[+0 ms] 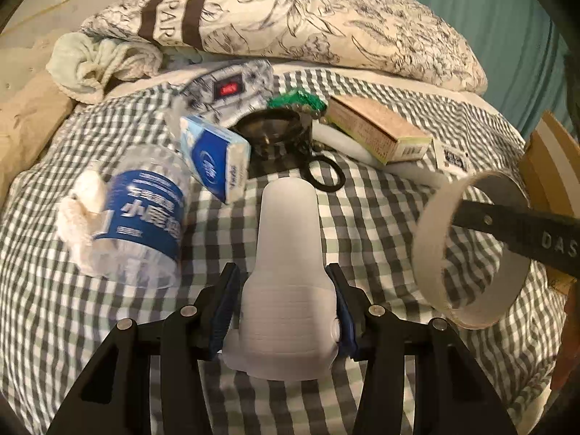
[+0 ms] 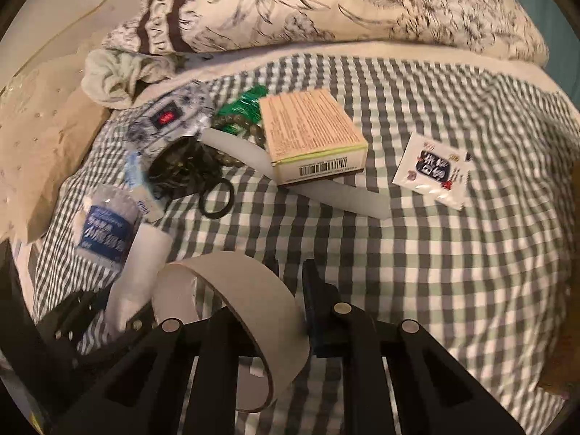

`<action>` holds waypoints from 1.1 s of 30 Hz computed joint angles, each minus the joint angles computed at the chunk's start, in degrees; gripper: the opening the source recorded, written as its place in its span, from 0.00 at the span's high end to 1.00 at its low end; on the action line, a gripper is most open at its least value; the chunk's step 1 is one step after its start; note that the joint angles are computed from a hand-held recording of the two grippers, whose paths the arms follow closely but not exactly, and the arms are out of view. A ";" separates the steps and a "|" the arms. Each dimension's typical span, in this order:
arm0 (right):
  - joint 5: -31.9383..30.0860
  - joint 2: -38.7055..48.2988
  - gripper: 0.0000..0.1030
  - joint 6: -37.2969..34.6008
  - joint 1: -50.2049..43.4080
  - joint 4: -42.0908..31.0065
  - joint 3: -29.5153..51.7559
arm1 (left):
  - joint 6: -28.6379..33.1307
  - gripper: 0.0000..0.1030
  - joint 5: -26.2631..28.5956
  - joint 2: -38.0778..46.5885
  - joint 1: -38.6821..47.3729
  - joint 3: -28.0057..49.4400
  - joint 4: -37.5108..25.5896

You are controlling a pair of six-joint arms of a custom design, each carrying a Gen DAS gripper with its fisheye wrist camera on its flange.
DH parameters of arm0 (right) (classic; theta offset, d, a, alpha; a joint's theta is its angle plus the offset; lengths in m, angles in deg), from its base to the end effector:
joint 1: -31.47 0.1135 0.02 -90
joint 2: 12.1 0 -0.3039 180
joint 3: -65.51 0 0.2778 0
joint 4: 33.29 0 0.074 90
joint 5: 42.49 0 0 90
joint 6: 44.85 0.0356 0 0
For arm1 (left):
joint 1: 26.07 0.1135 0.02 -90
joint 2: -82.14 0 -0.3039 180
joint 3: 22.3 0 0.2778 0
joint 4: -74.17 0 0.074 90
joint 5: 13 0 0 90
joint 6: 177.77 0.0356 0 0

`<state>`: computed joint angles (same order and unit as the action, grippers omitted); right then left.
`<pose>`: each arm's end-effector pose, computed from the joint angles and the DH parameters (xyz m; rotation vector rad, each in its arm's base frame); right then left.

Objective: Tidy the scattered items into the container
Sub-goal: 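Carry the cup and tape roll into the cardboard box and release both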

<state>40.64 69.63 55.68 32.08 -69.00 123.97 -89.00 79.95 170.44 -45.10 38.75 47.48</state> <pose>0.2878 0.0073 0.2108 0.1820 2.5993 0.2258 0.3042 -0.1069 0.2015 0.4112 2.4893 -0.2084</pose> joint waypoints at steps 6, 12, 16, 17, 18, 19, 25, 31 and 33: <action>1.23 -6.76 0.88 -0.65 -0.44 -4.29 -0.13 | -0.14 0.52 -0.71 -6.27 -1.04 0.29 -3.99; 0.79 -14.51 0.88 -1.92 -2.38 -10.73 0.46 | -1.17 0.52 -2.80 -12.76 -4.55 1.88 -8.83; 0.33 -20.08 0.88 -3.41 -5.21 -15.65 1.37 | -2.58 0.52 -4.83 -16.41 -7.80 2.87 -11.69; 0.23 -21.12 0.88 -3.85 -5.94 -16.80 1.68 | -3.13 0.52 -5.34 -17.08 -8.80 3.26 -12.49; -0.13 -22.40 0.88 -4.66 -7.07 -18.22 2.12 | -3.81 0.52 -6.04 -17.84 -10.09 3.66 -13.24; -0.82 -23.39 0.88 -5.70 -8.38 -19.36 2.50 | -4.37 0.52 -6.73 -18.35 -11.52 4.24 -14.09; -6.92 -27.95 0.88 -14.02 -20.64 -26.96 7.08 | -8.22 0.52 -11.83 -18.01 -21.58 9.56 -17.14; -17.84 -26.47 0.88 -27.95 -42.74 -34.49 15.45 | -11.06 0.52 -15.07 -12.77 -33.65 19.74 -19.47; -20.84 -24.14 0.88 -33.13 -50.83 -36.91 19.20 | -11.56 0.52 -16.13 -9.86 -37.57 23.92 -19.77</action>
